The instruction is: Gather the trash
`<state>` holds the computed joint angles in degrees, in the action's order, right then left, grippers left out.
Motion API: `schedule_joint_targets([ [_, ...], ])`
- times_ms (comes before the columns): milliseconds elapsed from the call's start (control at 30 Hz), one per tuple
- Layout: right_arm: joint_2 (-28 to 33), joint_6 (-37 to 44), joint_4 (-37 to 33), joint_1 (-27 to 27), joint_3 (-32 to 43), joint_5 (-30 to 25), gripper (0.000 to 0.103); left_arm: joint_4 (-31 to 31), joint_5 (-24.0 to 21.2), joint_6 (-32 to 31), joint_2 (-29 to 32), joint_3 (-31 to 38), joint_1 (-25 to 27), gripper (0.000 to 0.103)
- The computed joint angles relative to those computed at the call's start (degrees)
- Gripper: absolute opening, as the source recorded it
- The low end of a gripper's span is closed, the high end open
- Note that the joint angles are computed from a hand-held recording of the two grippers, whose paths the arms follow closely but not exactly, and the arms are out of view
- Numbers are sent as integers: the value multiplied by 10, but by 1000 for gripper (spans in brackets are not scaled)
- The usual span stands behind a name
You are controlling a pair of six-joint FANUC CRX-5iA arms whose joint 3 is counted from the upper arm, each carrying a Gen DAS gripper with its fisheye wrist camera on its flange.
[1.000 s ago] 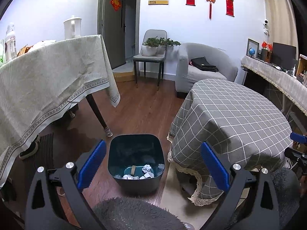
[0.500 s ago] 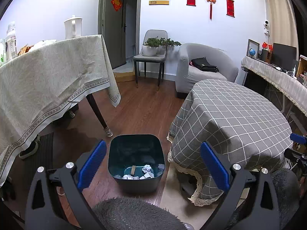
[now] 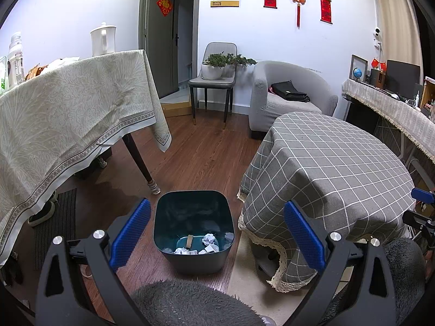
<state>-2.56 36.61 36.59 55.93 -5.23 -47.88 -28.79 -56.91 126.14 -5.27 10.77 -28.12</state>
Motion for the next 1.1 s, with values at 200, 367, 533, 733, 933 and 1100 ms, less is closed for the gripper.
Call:
schedule_joint_targets([
  [200,-1,-1,2,1,-3,-1,99,-1,-2,1,1,1,-1,100],
  [367,1,-1,2,1,-3,-1,99,-2,-1,1,1,1,-1,100],
  [533,3,2,1,2,-1,-3,99,-1,-1,2,1,2,-2,100],
  [733,3,1,0,3,-3,-5,99,-1,-1,1,1,1,-2,100],
  [933,3,5,-2,4,-2,-8,99,-1,-1,2,1,1,-2,100],
  [1100,5,8,-5,5,3,-13,99,-1,-1,1,1,1,-1,100],
])
